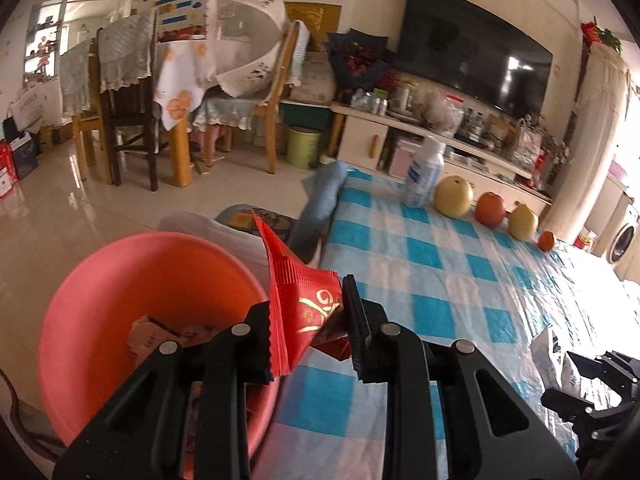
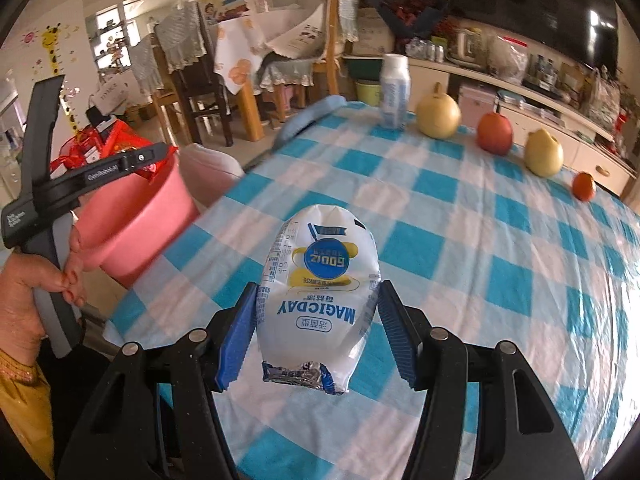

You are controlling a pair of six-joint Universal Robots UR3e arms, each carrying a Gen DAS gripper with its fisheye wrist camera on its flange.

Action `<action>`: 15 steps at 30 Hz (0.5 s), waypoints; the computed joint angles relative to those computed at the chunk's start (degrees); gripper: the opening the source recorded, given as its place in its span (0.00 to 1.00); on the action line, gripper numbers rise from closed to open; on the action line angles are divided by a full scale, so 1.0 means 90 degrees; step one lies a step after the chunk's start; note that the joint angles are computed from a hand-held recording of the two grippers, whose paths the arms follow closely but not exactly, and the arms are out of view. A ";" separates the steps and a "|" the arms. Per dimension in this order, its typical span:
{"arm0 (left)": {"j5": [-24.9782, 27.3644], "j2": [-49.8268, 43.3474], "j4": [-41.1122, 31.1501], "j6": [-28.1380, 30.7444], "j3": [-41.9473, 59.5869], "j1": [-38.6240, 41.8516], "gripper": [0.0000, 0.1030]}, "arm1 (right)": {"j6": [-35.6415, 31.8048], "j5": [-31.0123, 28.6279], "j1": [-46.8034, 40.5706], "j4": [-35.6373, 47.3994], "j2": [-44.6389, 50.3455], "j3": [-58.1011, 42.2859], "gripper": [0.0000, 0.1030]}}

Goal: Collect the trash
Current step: 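Lift and carry the candy packet and bread bag over the pink bucket, then open both grippers over the pink bucket to drop the packet and bag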

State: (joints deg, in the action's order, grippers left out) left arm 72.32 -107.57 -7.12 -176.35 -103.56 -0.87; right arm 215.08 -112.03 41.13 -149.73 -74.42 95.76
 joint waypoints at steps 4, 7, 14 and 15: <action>-0.0017 0.0049 0.0048 -0.0052 -0.0045 0.0247 0.28 | -0.0140 0.0065 0.0059 0.0171 0.0410 -0.0705 0.59; -0.0043 0.0064 0.0052 -0.0142 -0.0059 0.0470 0.28 | -0.0284 0.0143 0.0081 0.0315 0.0750 -0.1291 0.59; -0.0154 0.0110 0.0054 -0.0282 -0.0120 0.0945 0.28 | -0.0648 0.0403 0.0120 0.0772 0.1764 -0.3019 0.59; -0.0167 0.0116 0.0050 -0.0301 -0.0127 0.0992 0.28 | -0.0698 0.0453 0.0118 0.0836 0.1918 -0.3278 0.59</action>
